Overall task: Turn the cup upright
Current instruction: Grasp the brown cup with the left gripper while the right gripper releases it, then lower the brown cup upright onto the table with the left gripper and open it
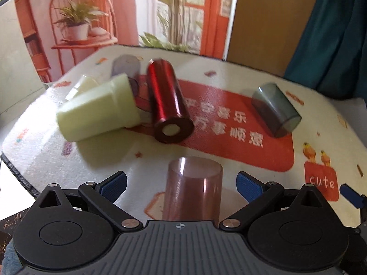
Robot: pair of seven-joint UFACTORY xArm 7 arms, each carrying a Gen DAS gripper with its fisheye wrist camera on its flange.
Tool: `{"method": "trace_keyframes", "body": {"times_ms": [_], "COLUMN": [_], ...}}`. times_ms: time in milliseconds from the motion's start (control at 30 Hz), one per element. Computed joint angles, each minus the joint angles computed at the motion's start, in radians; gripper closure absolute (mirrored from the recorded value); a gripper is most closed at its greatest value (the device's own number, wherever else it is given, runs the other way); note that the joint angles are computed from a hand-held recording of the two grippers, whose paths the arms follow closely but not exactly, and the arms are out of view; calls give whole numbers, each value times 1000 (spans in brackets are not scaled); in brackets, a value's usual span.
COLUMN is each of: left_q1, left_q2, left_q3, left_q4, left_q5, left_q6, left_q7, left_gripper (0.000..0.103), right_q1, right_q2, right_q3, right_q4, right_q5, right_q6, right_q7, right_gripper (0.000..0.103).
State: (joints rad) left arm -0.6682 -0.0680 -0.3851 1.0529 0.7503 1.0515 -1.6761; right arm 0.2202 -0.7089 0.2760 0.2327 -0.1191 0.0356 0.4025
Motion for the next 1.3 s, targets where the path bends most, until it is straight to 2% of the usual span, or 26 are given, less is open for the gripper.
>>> {"method": "trace_keyframes", "body": {"times_ms": [133,200,300,400,433,567,733,933,1300], "left_q1": [9,4,-6,-17,-21,-21,-4,14,58], "left_q2": [50,77,112,127,128,98,12,-62,-106], "left_q3": [22,30,47,61,65,72,50,-16,-45], "left_q4": [19,35,58,61,58,24,-65,-106,-152], "left_q5": [-16,-30,-59,-75,-72,-75,-22,89,71], "left_q6": [-60,-61,-78,-93,-92,-114,-171,-89,-96], "left_q7": [57,87,158,173,170,148,39,-67,-114], "left_gripper": [1,3,22,28,33,33,33,33,33], "right_q1": [-26,-24,-23,-25,-24,-21,-15,-2,17], "right_q2": [5,10,17,18,20,27,29,35,38], "right_q3": [28,25,21,22,21,25,30,26,23], "right_q4": [4,4,4,4,4,8,9,12,16], "right_q5": [-6,-8,-10,-12,-12,-18,-21,-22,-20], "right_q6": [-2,-6,-6,-5,-5,-3,-5,-2,7], "right_q7": [16,19,20,24,24,23,23,19,17], "right_gripper": [0,0,0,0,0,0,0,0,0]}}
